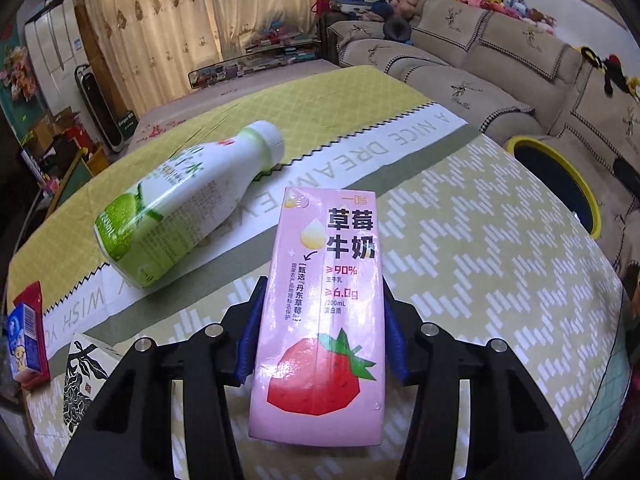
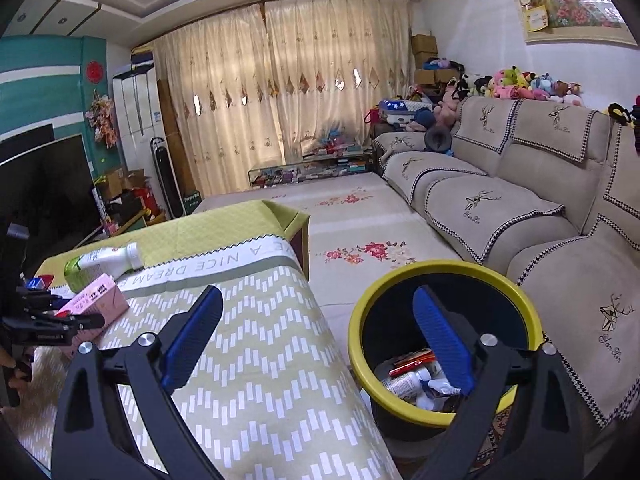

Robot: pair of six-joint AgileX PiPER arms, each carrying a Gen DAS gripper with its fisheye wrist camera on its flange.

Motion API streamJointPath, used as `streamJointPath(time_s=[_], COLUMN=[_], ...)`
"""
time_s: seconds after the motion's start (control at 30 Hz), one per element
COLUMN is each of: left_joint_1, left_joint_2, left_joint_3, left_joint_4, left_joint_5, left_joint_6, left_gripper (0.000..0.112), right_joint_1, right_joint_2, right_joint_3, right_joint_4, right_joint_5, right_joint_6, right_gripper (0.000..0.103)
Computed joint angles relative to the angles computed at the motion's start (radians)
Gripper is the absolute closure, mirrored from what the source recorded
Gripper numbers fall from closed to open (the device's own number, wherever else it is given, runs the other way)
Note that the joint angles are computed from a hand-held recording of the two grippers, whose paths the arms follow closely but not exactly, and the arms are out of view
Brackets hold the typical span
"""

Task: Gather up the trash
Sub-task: 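Reach the left tool to the pink strawberry-milk carton and grasp it, then carry the milk carton with the left tool over the bin and release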

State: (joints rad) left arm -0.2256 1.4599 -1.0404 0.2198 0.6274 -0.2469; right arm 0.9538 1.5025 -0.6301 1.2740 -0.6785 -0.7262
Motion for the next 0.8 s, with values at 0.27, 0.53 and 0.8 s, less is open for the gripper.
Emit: streamJointPath(time_s=[0.27,0.53,0.8], left_joint_1=[-0.167,-0.352,-0.486], left_joint_2=[0.036,0.29,0.777], left_joint_3=[-0.128,-0.517,-1.27], left_joint_4=[0.04,0.008,-0.075], left_joint_5=[0.067,0.177,0.448], left_joint_6=[-0.086,-0.06,0.048], left_gripper=[0.062,0.062,0.062], right_joint_1=[-0.025,-0.056,-0.249], right_joint_2=[-0.141,-0.381,-0.586], right_joint_3=[0.118,0.279,0.401], right_joint_4=[-0.021,0.102,0.139], right_joint_5=[-0.026,-0.084,0.041], right_joint_6=[0.061,-0.047,-0.136], right_gripper=[0.012,0.012,0.012])
